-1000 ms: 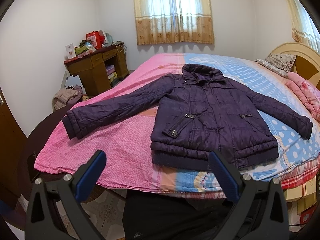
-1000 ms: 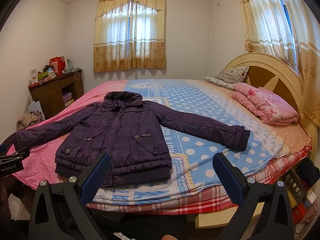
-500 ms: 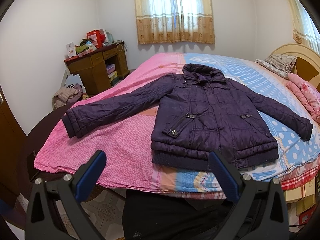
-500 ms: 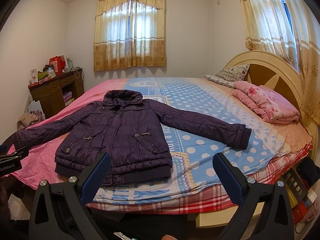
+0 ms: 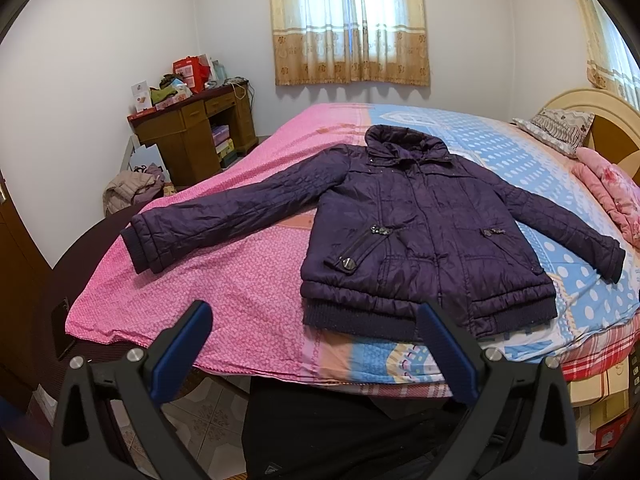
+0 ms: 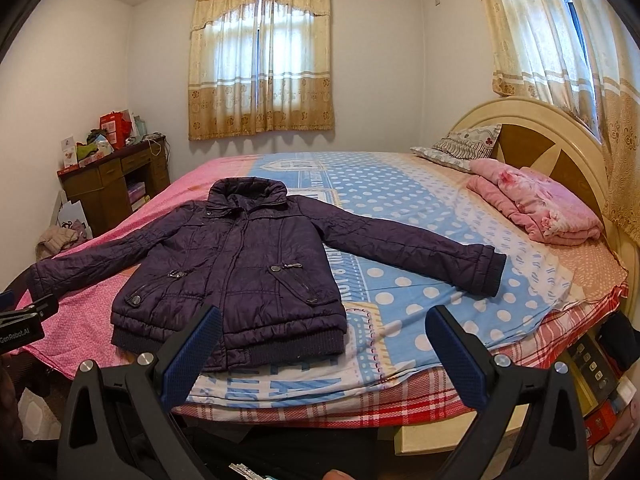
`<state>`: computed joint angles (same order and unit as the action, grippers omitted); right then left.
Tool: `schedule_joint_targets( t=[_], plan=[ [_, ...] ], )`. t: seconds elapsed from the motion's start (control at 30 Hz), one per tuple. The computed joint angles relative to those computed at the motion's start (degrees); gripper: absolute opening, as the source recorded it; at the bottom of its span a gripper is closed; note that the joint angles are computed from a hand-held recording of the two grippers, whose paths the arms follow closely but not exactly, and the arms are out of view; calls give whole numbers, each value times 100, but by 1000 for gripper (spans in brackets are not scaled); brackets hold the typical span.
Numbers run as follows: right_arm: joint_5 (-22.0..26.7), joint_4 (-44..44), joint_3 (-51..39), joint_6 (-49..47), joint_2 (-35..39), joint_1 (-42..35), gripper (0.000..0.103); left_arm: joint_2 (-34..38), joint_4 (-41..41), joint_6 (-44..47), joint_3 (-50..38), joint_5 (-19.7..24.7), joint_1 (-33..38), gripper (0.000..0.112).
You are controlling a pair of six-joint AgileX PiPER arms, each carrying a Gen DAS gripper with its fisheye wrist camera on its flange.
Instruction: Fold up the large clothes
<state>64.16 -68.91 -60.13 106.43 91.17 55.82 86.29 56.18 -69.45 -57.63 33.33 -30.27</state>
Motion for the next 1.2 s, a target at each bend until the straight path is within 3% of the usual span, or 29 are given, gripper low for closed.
schedule_joint_targets(
  t=[0.87, 1.2],
  plan=[
    [-305, 197, 10, -155, -81, -187, 102, 82, -41, -42, 22, 20, -126, 103],
    [-897, 177, 146, -218, 21, -723, 102, 429, -1077, 1150, -308, -342, 352, 103]
  ],
)
